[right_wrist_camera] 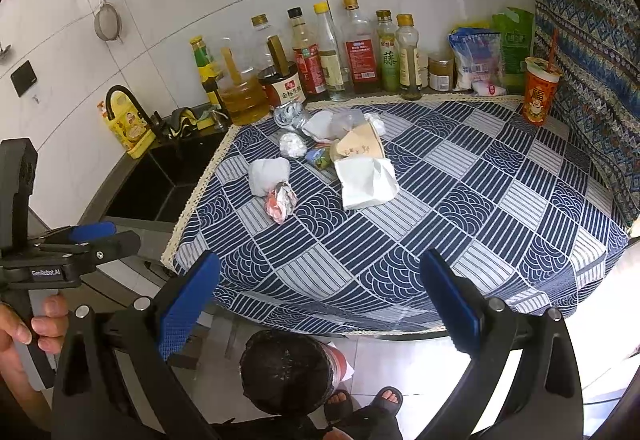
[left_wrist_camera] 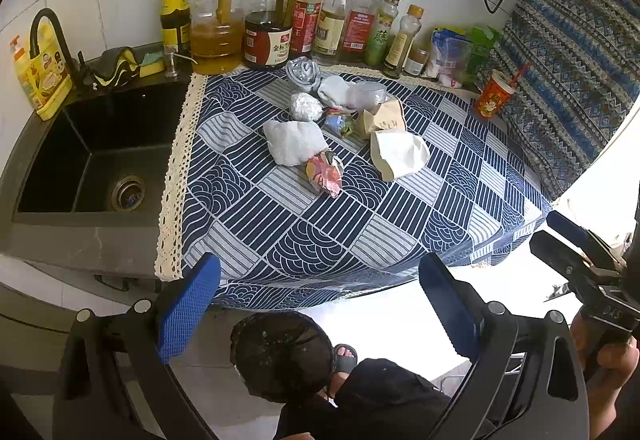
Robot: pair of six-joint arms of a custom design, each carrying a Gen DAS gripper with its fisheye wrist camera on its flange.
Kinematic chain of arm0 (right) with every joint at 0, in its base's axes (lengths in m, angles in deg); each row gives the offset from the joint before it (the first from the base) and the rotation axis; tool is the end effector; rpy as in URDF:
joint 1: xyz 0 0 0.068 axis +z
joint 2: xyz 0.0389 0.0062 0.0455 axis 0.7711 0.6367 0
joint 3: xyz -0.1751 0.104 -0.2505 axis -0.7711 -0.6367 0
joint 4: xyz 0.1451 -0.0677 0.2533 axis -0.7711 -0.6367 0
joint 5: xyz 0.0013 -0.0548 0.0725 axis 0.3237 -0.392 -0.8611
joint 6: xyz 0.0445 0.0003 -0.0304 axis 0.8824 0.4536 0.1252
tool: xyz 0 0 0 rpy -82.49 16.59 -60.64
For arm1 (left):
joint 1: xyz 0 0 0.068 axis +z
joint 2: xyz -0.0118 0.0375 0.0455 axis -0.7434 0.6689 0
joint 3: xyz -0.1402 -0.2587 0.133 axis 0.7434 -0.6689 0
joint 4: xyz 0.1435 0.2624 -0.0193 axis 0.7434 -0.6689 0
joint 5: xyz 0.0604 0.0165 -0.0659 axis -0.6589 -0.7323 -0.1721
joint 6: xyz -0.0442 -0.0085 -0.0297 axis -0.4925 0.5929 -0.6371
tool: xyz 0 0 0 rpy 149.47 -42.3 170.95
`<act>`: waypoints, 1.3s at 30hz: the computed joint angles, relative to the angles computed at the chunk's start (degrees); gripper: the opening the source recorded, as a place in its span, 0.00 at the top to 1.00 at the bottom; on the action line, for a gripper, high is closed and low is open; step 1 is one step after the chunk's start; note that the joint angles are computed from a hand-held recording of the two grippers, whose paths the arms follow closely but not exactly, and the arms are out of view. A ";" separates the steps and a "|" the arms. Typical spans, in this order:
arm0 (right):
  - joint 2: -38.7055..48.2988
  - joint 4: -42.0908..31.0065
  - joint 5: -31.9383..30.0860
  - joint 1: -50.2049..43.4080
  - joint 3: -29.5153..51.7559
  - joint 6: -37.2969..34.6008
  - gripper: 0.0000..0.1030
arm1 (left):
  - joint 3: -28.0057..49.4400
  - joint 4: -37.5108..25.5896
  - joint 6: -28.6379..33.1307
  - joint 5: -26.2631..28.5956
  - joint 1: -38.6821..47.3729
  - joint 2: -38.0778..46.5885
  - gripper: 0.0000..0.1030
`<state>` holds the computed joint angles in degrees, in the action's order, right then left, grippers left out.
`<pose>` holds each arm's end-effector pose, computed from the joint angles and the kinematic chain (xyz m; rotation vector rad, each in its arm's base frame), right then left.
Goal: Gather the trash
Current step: 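Move both tools toward the trash on the patterned cloth, then grasp the colorful snack wrapper with left tool while right tool grasps white paper bag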
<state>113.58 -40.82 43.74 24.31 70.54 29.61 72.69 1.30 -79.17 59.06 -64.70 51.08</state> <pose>0.1950 -0.0746 0.3924 0.0285 2.3469 0.3643 0.2672 -0.0861 0.4172 0.3154 2.5694 -0.3542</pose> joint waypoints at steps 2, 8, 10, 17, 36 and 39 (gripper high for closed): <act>-0.13 0.31 0.02 0.31 -0.21 0.85 0.04 | -0.15 0.04 0.08 0.29 0.06 -0.09 0.06; -0.20 -0.20 0.37 -0.54 -0.39 -0.17 0.04 | 0.10 -0.07 0.15 0.69 -0.25 0.84 0.06; 0.03 0.18 0.43 -0.79 -0.70 -0.40 0.04 | 0.24 -0.01 0.05 0.80 -0.37 1.33 0.06; 3.32 2.45 0.25 -0.35 -1.22 -0.57 0.04 | 0.16 0.63 -0.33 2.97 0.60 3.61 0.06; 24.37 8.28 5.64 5.13 7.47 -3.89 0.04 | 6.79 4.80 -3.32 4.04 -1.21 19.18 0.07; 28.66 8.84 4.77 5.87 9.76 -3.78 0.04 | 8.48 5.78 -3.74 3.51 -1.77 22.05 0.07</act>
